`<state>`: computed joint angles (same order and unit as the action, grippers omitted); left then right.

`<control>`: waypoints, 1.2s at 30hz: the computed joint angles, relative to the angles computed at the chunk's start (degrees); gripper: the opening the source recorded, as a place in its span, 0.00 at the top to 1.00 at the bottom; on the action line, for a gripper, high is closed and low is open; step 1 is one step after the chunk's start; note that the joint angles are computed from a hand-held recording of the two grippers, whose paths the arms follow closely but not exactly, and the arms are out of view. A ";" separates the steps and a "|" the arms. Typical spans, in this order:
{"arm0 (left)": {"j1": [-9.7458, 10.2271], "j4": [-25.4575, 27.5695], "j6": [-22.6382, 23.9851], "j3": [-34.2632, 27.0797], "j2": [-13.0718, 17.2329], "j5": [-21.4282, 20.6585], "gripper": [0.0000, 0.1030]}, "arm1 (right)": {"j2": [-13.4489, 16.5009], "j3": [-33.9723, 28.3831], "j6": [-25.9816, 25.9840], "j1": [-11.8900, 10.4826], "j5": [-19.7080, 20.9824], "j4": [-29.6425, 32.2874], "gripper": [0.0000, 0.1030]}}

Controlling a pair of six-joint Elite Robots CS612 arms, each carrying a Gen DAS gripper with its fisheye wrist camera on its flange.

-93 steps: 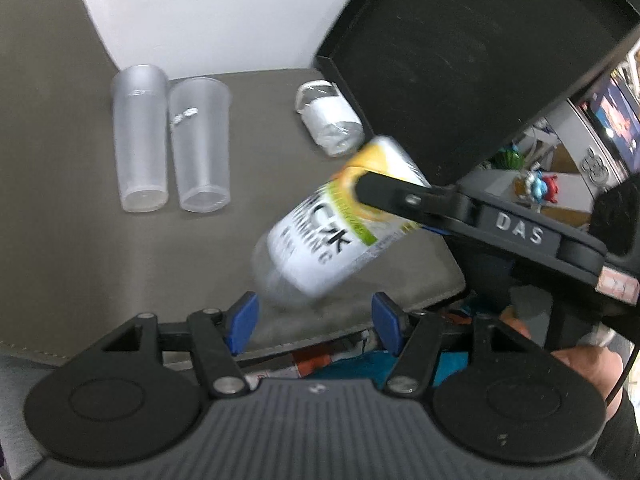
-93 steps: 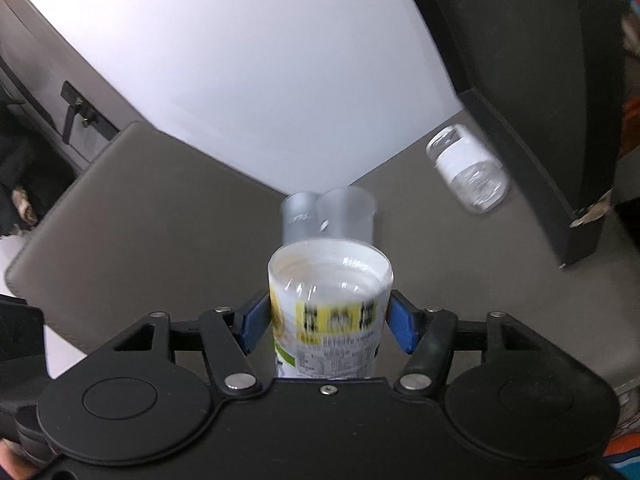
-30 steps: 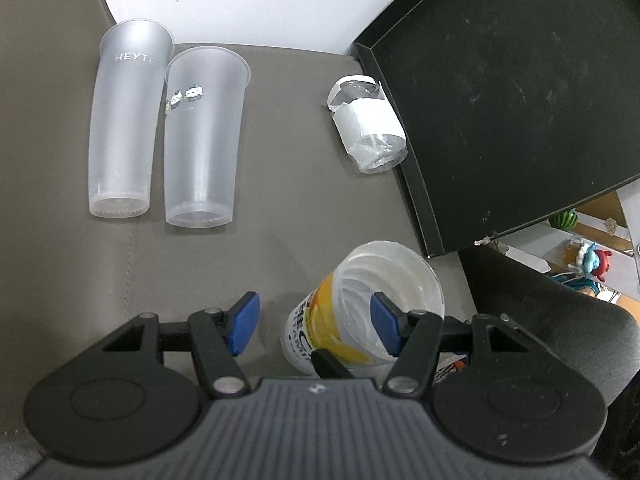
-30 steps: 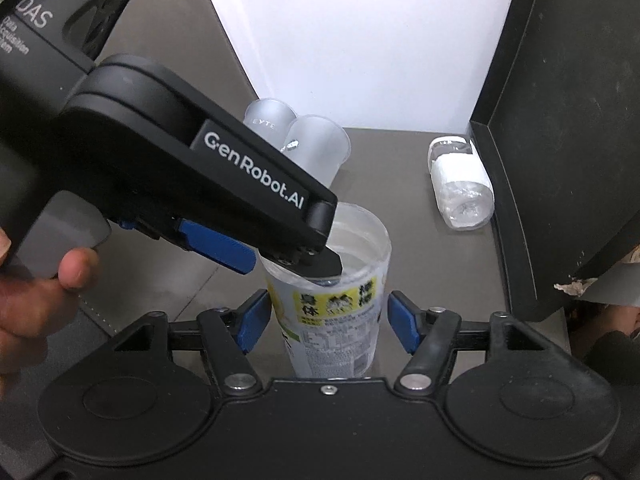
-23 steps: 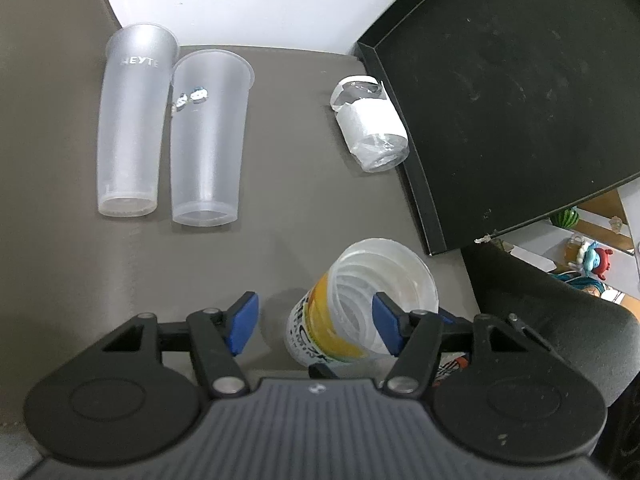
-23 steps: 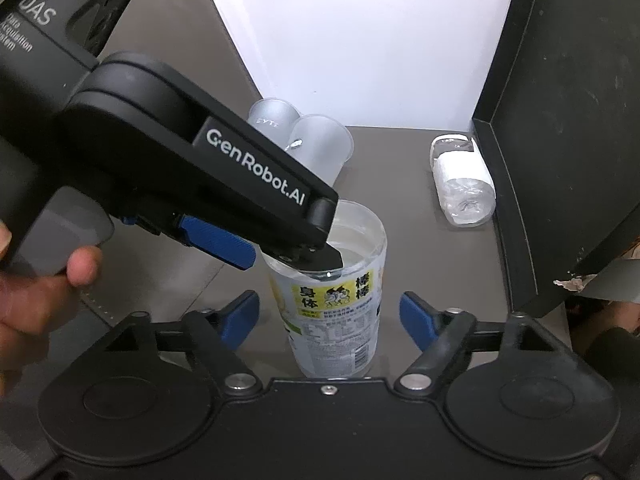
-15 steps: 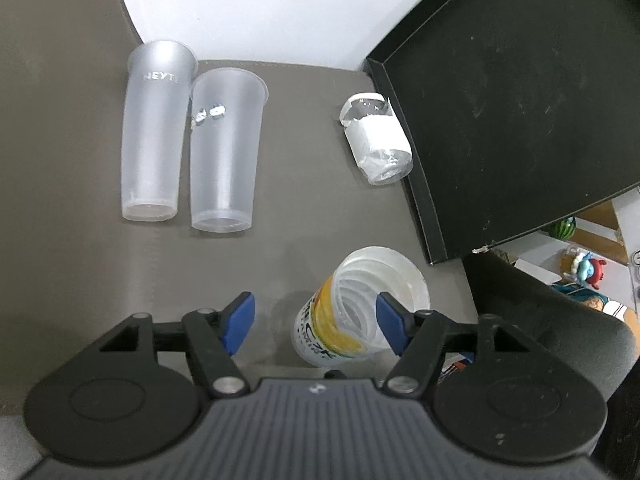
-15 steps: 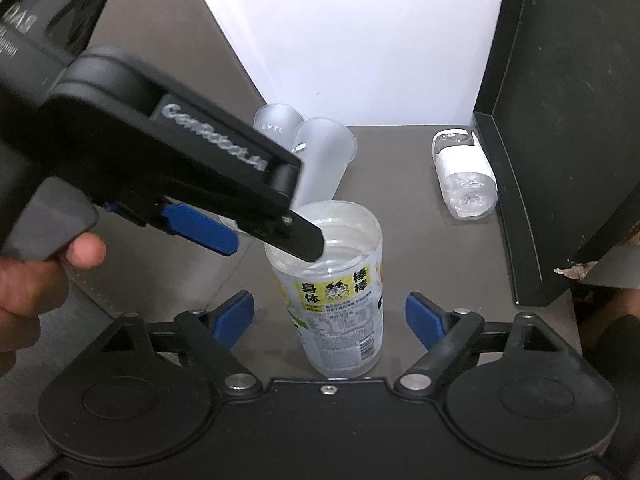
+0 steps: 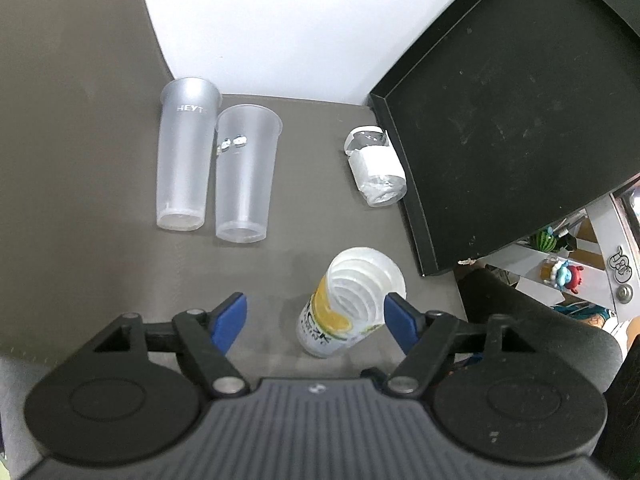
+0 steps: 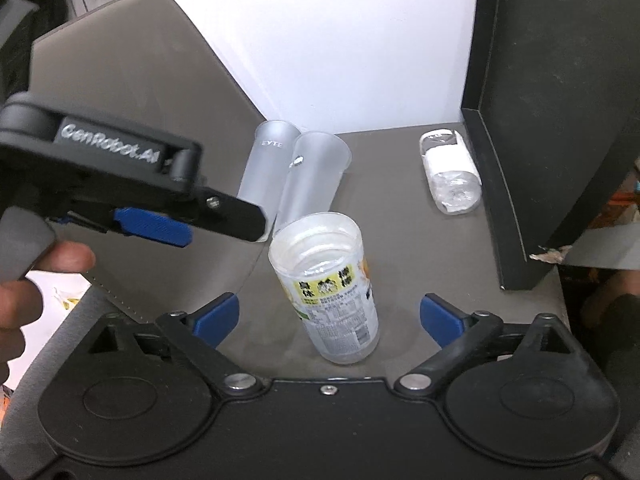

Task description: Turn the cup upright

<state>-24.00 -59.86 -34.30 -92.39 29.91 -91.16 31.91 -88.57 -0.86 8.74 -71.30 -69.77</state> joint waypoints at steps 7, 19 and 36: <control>-0.62 0.56 -0.54 -2.83 0.34 1.63 0.27 | -0.35 -1.72 0.17 -0.12 0.08 1.54 0.00; -1.76 2.47 -1.68 -7.35 0.89 5.44 0.24 | -1.26 -4.08 3.39 -0.77 -1.89 5.37 0.00; -3.38 4.06 -0.73 -12.82 1.38 9.37 0.23 | -2.41 -7.21 6.04 -1.72 -2.49 4.91 0.00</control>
<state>-27.38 -55.80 -35.04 -105.21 31.29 -81.79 29.50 -95.78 5.19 7.02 -73.78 -64.87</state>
